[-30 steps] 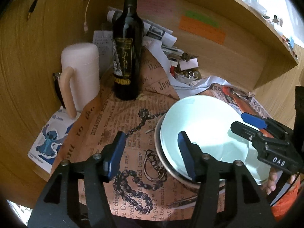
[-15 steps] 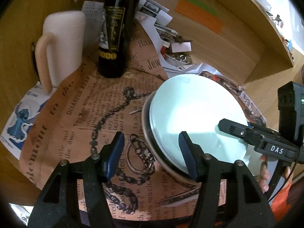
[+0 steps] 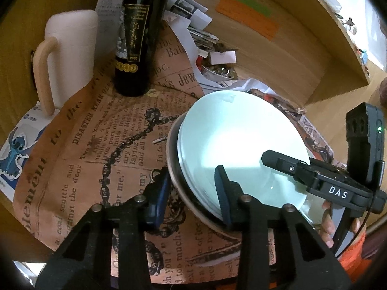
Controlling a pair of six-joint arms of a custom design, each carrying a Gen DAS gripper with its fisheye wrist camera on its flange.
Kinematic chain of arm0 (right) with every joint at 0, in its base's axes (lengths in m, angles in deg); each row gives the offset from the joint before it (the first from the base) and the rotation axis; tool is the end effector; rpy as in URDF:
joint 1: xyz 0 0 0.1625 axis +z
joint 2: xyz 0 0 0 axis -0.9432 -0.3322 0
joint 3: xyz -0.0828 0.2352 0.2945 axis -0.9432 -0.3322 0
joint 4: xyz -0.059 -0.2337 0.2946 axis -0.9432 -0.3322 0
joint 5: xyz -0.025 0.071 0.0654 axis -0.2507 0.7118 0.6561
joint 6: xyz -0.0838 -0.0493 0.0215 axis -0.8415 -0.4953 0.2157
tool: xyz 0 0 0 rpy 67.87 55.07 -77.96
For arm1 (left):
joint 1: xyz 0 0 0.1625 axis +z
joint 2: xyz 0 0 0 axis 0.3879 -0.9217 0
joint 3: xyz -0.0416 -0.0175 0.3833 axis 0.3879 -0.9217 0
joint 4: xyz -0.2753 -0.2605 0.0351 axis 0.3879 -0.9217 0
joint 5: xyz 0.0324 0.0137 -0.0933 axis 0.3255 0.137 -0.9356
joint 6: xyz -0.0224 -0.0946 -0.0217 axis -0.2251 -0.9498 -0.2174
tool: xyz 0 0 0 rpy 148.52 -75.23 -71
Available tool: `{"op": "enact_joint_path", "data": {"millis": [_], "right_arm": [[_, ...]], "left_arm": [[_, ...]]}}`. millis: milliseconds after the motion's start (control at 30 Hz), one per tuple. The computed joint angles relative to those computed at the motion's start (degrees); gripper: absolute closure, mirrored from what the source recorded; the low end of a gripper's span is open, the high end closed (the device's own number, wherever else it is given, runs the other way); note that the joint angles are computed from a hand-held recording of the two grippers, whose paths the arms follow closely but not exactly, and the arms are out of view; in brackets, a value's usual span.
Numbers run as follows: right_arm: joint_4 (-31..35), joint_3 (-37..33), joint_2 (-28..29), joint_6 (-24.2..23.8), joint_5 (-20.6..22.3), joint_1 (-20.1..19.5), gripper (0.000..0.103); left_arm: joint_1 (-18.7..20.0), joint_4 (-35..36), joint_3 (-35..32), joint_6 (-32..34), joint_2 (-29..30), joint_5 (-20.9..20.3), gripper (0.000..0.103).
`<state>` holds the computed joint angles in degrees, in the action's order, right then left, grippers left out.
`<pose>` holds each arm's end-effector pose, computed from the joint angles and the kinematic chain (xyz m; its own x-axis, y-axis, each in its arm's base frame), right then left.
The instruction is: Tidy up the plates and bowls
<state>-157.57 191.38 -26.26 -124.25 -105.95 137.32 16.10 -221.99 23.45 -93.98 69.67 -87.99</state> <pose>-0.0746 -0.5135 0.2757 -0.8520 -0.3249 0.4105 -0.4808 0.7959 -0.3680 -0.2724 -0.4735 -0.1441 -0.9121 0.1296 -0.3889 0.3472 0.7486 -0.5648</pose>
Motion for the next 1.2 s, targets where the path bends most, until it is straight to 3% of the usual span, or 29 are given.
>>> {"op": "enact_joint_path", "data": {"millis": [233, 733, 1200], "right_arm": [[-5.45, 1.98, 0.36, -0.76, -1.90, 1.07, 0.063], [-5.17, 1.79, -1.06, 0.49, 0.82, 0.60, 0.064], [-7.55, 3.30, -4.48, 0.69, 4.52, -0.68, 0.065]], "left_arm": [[-1.94, 3.98, -1.71, -2.73, 1.27, 5.64, 0.067], [-3.74, 2.55, -2.11, -2.68, 0.87, 7.72, 0.067], [-5.65, 0.07, -4.94, 1.76, 1.63, 7.39, 0.067]]}}
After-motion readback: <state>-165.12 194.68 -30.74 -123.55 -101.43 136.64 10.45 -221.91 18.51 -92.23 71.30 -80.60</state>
